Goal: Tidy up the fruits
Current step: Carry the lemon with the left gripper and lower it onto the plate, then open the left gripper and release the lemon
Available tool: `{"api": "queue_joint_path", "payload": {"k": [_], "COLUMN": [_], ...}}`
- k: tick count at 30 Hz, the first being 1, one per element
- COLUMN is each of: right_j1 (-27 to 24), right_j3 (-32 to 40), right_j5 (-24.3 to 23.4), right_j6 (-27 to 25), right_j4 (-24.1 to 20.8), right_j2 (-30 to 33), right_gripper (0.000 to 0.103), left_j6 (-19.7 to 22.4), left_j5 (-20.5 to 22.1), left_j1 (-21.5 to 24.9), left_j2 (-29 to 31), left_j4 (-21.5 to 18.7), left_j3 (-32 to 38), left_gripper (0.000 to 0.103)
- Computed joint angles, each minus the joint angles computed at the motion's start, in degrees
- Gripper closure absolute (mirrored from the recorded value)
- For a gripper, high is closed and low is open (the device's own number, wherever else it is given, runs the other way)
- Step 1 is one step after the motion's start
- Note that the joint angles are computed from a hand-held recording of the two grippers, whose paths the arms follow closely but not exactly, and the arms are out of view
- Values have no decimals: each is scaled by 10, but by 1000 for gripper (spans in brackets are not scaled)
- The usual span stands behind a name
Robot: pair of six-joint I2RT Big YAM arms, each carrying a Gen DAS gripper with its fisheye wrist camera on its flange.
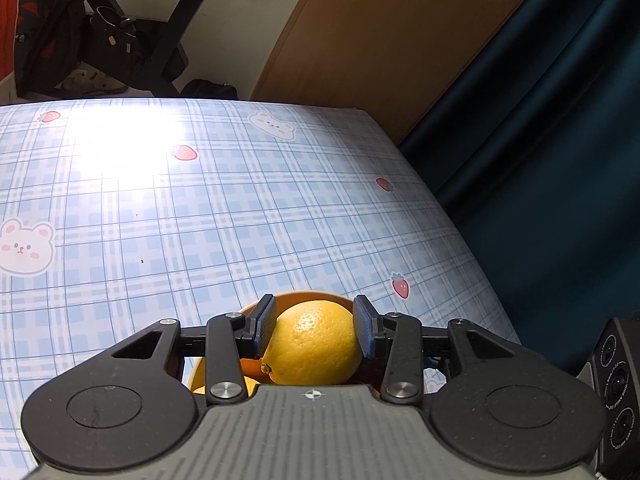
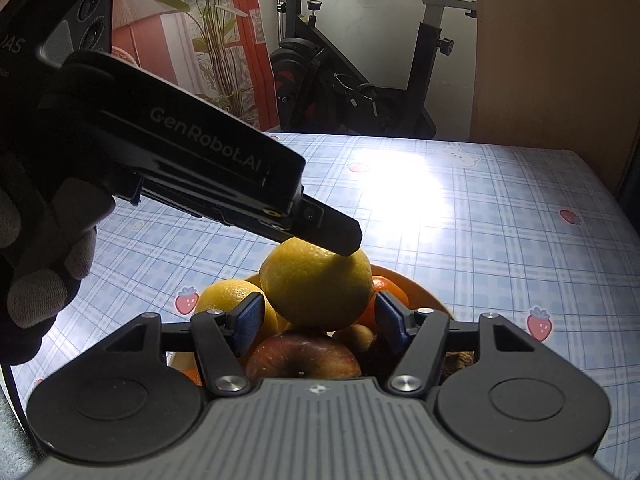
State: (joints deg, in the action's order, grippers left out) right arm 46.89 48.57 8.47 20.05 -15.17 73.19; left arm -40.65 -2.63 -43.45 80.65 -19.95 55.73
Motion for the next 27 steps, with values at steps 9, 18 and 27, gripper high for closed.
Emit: {"api": "queue_joint_path", "payload": {"k": [9, 18, 27], "right_j1": [8, 23, 60], "right_j3": [0, -8, -53], "right_j5": [21, 46, 154], "right_j6": [1, 20, 59], "right_j4": [-23, -37, 16], "right_j2": [-15, -37, -117], "right_gripper": [35, 33, 9], "left_j6": [4, -5, -48], "left_j5": [-21, -107, -393], "left_j1": [-6, -27, -137], "left_j2": [2, -51, -152], "left_j4": [-3, -28, -133], "left_j3": [3, -20, -44], "left_gripper": [58, 56, 7]}}
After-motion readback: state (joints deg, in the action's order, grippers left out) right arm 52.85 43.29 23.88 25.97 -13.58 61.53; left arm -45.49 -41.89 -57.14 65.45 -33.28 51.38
